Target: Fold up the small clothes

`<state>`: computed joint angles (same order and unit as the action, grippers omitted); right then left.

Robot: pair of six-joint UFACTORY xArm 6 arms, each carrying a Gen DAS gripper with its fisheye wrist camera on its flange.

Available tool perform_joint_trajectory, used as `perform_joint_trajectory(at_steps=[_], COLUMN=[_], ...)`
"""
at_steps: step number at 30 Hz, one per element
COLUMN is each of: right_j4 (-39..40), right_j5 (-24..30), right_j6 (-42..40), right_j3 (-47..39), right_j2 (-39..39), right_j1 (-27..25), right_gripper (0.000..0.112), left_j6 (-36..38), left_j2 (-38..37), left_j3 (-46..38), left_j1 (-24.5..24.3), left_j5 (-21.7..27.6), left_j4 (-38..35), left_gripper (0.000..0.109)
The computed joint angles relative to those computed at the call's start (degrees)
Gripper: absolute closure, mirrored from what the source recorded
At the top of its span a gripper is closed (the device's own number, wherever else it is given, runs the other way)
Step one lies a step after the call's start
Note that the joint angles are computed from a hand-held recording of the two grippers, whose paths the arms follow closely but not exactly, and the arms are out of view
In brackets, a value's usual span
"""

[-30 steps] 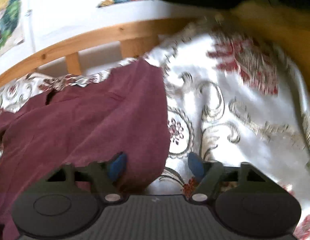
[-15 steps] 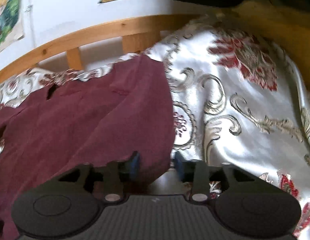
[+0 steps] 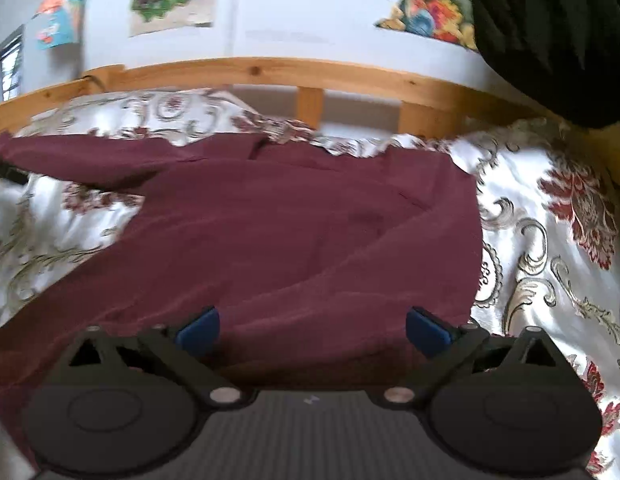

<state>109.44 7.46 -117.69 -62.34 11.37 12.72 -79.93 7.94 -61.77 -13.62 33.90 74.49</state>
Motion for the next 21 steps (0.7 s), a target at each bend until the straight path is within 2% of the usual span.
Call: perform_joint_trajectory(at_steps=[3,5,7,9,12,14,15,17,19,21], right_j4=[0.82,-0.86,-2.15,-2.17,-0.6,-0.35,-0.67,-1.25,-0.61,0.44], right_j5=[-1.38,-0.38,0.95,1.33,1.2,0.46,0.41,1.11,1.21,1.68], right_j6=[0.05,2.87,4.91,5.06,2.59,2.34,3.11,4.77,4.86,4.41], right_j3=[2.53,4.59,6.68,7.9,8.07,7.53,7.36,7.22,7.02,6.89], right_j2=[-3.25,-5.45,-7.55,-8.97,-9.41,-8.87,-8.64,-8.44,-8.42,-8.55], right_j1=[1.38,1.39,1.21,1.32,1.37,1.42,1.28,0.67,0.19,-0.52], right_gripper=[0.01,0.01,0.01,0.01,0.01,0.01,0.01,0.01,0.01,0.01], left_j6=[7.62,12.18,18.81,26.73,38.38,44.54,46.33,50.36,52.77,54.91], left_j2=[-2.37,-3.15,-3.42,-2.75,-0.93,-0.02,0.28,1.11,1.63,1.39], left_j3=[0.56,0.72,0.19,-0.75,-2.65,-3.56,-3.83,-4.74,-6.1,-7.34], left_j1=[2.79,5.71,9.52,12.56,14.59,14.62,14.66,14.8,13.84,12.85], left_j5=[5.48,6.7,4.48,1.28,0.42,2.63,3.14,3.27,5.32,7.3], left_j4=[6.03,9.05,7.33,2.8,-4.39,-9.6,-11.13,-14.8,-17.57,-20.41], left_gripper=[0.006,0.006,0.008,0.015,0.034,0.057,0.061,0.083,0.097,0.099])
